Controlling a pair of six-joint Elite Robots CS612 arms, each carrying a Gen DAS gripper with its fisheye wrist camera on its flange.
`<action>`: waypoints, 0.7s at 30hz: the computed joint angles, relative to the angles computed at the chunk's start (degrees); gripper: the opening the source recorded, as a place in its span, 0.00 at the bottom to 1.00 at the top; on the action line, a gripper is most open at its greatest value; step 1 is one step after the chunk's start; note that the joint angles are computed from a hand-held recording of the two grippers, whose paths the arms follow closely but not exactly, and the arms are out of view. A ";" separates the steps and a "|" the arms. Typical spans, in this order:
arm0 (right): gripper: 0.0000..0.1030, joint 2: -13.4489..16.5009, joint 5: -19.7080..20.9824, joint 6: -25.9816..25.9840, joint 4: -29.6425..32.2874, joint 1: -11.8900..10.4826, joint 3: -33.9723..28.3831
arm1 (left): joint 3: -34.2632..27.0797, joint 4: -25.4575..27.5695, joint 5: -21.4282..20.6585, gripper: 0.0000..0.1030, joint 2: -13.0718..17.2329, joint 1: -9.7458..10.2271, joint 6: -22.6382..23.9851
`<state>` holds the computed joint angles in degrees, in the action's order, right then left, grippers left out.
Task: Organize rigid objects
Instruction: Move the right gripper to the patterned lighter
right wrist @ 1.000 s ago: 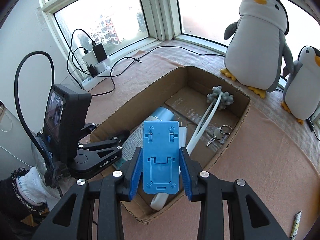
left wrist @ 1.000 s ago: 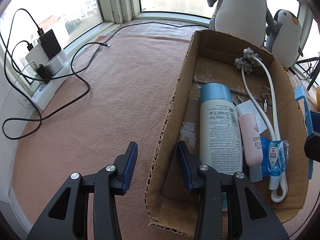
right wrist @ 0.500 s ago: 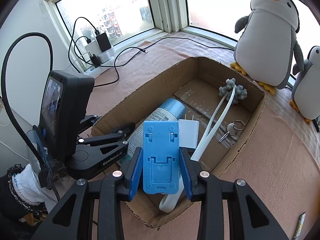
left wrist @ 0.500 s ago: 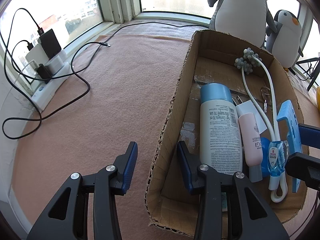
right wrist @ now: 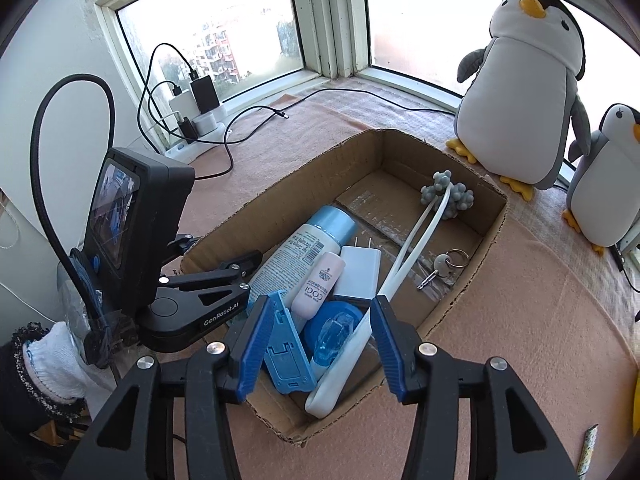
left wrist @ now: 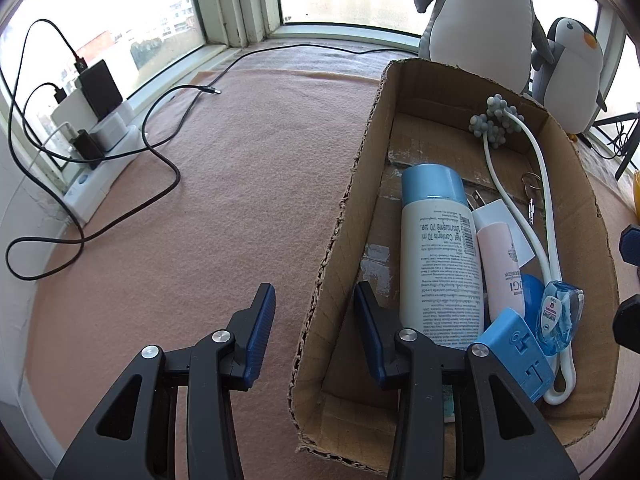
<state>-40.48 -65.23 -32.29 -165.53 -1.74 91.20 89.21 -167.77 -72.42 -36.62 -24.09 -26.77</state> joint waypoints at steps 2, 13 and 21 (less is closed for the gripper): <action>0.45 -0.29 0.72 0.88 -0.85 -0.60 0.51 | 0.01 0.02 0.03 0.38 0.00 -0.01 0.01; 0.45 -1.58 -0.71 5.08 -6.64 -5.59 3.51 | -0.07 0.48 0.49 0.38 -0.05 -0.15 0.16; 0.45 -1.86 -4.46 7.07 -8.01 -9.83 4.79 | -0.13 0.86 0.85 0.38 -0.08 -0.23 0.22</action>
